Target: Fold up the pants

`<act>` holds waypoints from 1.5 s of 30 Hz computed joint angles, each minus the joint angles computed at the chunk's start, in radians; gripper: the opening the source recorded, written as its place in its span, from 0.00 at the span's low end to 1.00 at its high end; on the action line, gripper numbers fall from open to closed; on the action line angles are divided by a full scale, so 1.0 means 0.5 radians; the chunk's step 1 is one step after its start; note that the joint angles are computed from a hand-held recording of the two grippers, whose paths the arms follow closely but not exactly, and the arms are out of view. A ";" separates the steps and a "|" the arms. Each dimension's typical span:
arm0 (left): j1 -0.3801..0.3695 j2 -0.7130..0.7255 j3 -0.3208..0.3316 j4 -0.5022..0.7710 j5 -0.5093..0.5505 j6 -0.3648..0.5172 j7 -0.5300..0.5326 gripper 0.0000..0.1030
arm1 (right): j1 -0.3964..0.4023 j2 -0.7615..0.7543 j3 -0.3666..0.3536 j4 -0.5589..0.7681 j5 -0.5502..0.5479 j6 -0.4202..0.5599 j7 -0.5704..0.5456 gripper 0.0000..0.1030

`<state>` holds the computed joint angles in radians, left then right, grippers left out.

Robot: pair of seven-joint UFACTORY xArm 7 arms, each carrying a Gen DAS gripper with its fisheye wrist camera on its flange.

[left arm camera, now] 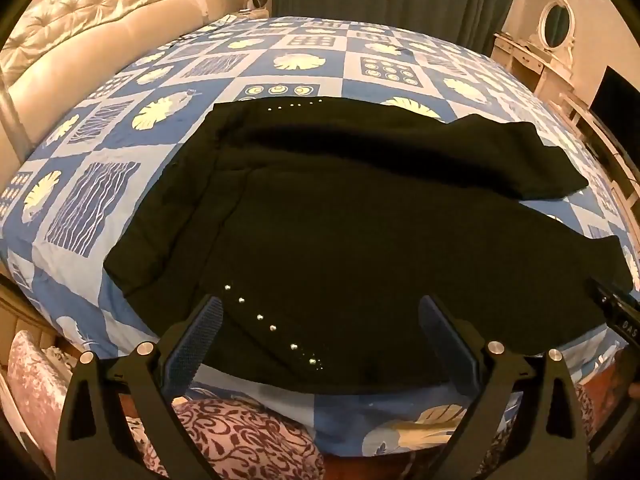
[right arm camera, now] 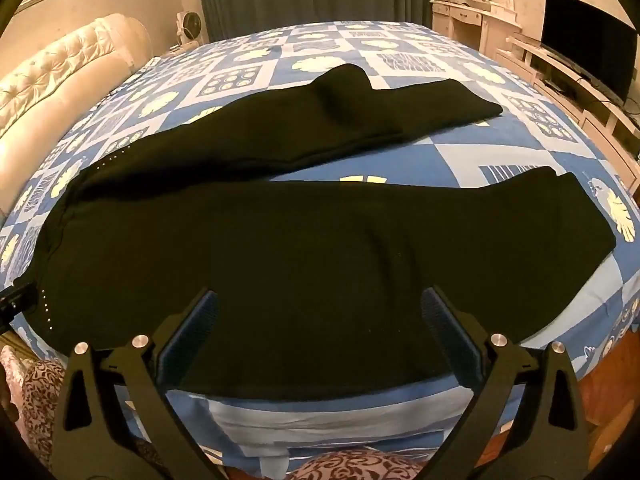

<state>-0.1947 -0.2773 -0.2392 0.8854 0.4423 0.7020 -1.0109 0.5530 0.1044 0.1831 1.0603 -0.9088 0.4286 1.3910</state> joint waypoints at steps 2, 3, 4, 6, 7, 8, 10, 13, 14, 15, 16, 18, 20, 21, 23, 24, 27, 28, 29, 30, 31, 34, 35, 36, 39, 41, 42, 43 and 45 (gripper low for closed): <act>0.002 0.004 0.000 0.003 0.004 0.005 0.000 0.95 | -0.005 0.009 0.003 0.028 0.041 0.015 -0.057 0.98; 0.002 0.007 0.001 0.005 0.007 0.008 0.003 0.95 | -0.007 0.014 0.003 0.047 0.061 0.022 -0.086 0.98; 0.001 0.010 0.003 0.005 0.007 0.007 0.007 0.95 | -0.009 0.022 0.003 0.070 0.088 0.028 -0.123 0.98; 0.002 0.014 0.006 0.006 0.009 0.008 0.009 0.95 | -0.008 0.045 0.001 0.132 0.142 0.058 -0.201 0.98; -0.004 0.008 -0.005 0.010 0.012 0.019 -0.005 0.95 | -0.012 0.086 -0.003 0.191 0.186 0.065 -0.250 0.98; -0.005 0.010 -0.005 0.012 0.013 0.023 -0.004 0.95 | -0.010 0.142 -0.014 0.243 0.221 0.068 -0.272 0.98; -0.006 0.013 -0.003 0.013 0.017 0.023 -0.004 0.95 | 0.005 0.147 -0.043 0.251 0.249 0.060 -0.307 0.98; -0.009 0.018 0.002 0.012 0.018 0.017 0.001 0.95 | 0.031 0.154 -0.064 0.256 0.253 0.061 -0.321 0.98; -0.011 0.021 0.004 0.012 0.015 0.017 0.007 0.95 | 0.032 0.158 -0.069 0.261 0.264 0.058 -0.336 0.98; -0.009 0.022 0.003 0.012 0.021 0.017 0.003 0.95 | 0.033 0.163 -0.075 0.266 0.273 0.053 -0.347 0.98; -0.006 0.022 0.001 0.010 0.028 0.018 -0.005 0.95 | 0.032 0.169 -0.080 0.273 0.286 0.047 -0.364 0.98; -0.014 0.013 0.002 0.012 0.015 0.022 -0.005 0.95 | 0.053 0.163 -0.084 0.264 0.274 0.062 -0.352 0.98; -0.011 0.014 -0.006 0.012 0.028 0.030 -0.021 0.95 | 0.065 0.173 -0.084 0.275 0.272 0.069 -0.351 0.98; -0.012 0.013 -0.005 0.010 0.029 0.028 -0.022 0.95 | 0.068 0.174 -0.090 0.269 0.261 0.059 -0.342 0.98; -0.014 0.012 -0.003 0.006 0.026 0.029 -0.021 0.95 | 0.070 0.185 -0.091 0.282 0.272 0.058 -0.359 0.98; -0.013 0.011 -0.003 0.004 0.028 0.030 -0.023 0.95 | 0.075 0.182 -0.097 0.276 0.261 0.054 -0.347 0.98; -0.013 0.008 -0.004 -0.004 0.032 0.031 -0.026 0.95 | 0.076 0.192 -0.098 0.286 0.274 0.052 -0.363 0.98; -0.013 0.006 -0.005 -0.008 0.035 0.030 -0.029 0.95 | 0.080 0.192 -0.100 0.288 0.273 0.053 -0.361 0.98; -0.014 0.016 -0.005 0.013 0.033 0.038 -0.021 0.95 | 0.080 0.190 -0.105 0.278 0.264 0.041 -0.354 0.98; -0.014 0.018 -0.003 0.016 0.032 0.039 -0.017 0.95 | 0.081 0.194 -0.105 0.283 0.266 0.040 -0.358 0.98; -0.014 0.018 -0.003 0.015 0.036 0.040 -0.017 0.95 | 0.082 0.199 -0.107 0.289 0.267 0.041 -0.361 0.98; -0.017 0.019 0.004 0.014 0.025 0.038 -0.005 0.95 | 0.085 0.218 -0.109 0.311 0.287 0.042 -0.384 0.98; -0.018 0.019 0.002 0.017 0.024 0.046 -0.005 0.95 | 0.088 0.218 -0.111 0.312 0.287 0.042 -0.393 0.98; -0.018 0.017 0.003 0.014 0.025 0.046 -0.005 0.95 | 0.092 0.208 -0.113 0.304 0.285 0.050 -0.391 0.98; -0.017 0.017 0.002 0.015 0.022 0.046 -0.001 0.95 | 0.092 0.213 -0.113 0.308 0.295 0.045 -0.407 0.98; -0.017 0.018 0.001 0.016 0.024 0.045 -0.002 0.95 | 0.094 0.220 -0.114 0.315 0.301 0.043 -0.414 0.98; -0.016 0.016 0.002 0.013 0.025 0.044 -0.001 0.95 | 0.096 0.224 -0.115 0.321 0.303 0.045 -0.418 0.98; -0.016 0.014 0.003 0.010 0.026 0.042 0.000 0.95 | 0.096 0.218 -0.117 0.312 0.300 0.038 -0.426 0.98; -0.016 0.016 0.001 0.014 0.028 0.045 0.000 0.95 | 0.096 0.219 -0.116 0.313 0.307 0.039 -0.434 0.98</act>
